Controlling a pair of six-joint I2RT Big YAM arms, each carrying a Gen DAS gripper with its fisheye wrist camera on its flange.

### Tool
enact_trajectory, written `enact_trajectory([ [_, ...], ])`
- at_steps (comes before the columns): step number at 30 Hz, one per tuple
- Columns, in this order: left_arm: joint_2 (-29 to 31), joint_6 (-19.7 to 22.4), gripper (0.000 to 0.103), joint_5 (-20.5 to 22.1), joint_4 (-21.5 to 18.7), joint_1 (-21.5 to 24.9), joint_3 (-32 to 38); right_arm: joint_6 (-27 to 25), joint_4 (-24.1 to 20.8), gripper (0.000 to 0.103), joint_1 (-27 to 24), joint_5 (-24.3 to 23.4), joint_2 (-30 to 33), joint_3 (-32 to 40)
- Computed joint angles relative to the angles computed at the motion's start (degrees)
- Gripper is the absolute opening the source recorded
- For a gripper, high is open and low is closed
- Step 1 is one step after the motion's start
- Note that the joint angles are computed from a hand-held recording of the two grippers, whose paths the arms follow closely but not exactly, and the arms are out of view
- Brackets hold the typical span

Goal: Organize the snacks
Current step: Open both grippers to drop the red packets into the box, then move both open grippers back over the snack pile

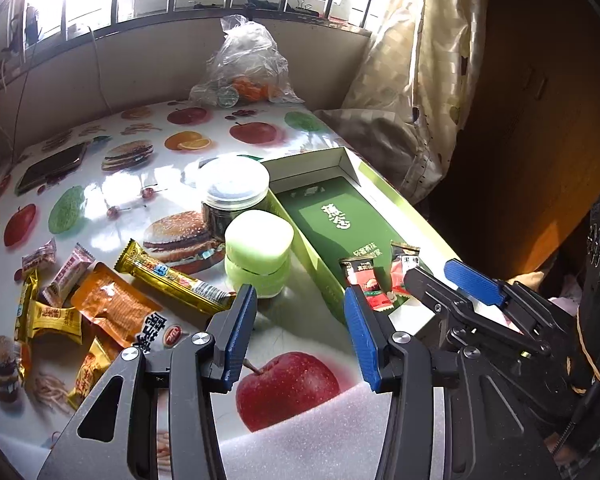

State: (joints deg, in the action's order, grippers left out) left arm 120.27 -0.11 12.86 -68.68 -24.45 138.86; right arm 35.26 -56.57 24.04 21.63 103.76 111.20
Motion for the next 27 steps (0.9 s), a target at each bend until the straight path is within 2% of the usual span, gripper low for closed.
enact_trajectory([
  [15,-8.55,-2.19,0.047,-1.23,7.17,5.06,-15.25,-5.23,1.56,0.048,4.01,-2.13,3.79,5.41],
  [23,-10.72,-3.68,0.047,-1.55,9.08,9.00,-20.47,-8.21,0.49,0.050,5.39,-5.16,8.02,11.08],
  [27,-11.73,-3.79,0.047,-2.35,10.39,10.86,-22.88,-9.94,-1.74,0.050,5.96,-7.22,11.40,15.84],
])
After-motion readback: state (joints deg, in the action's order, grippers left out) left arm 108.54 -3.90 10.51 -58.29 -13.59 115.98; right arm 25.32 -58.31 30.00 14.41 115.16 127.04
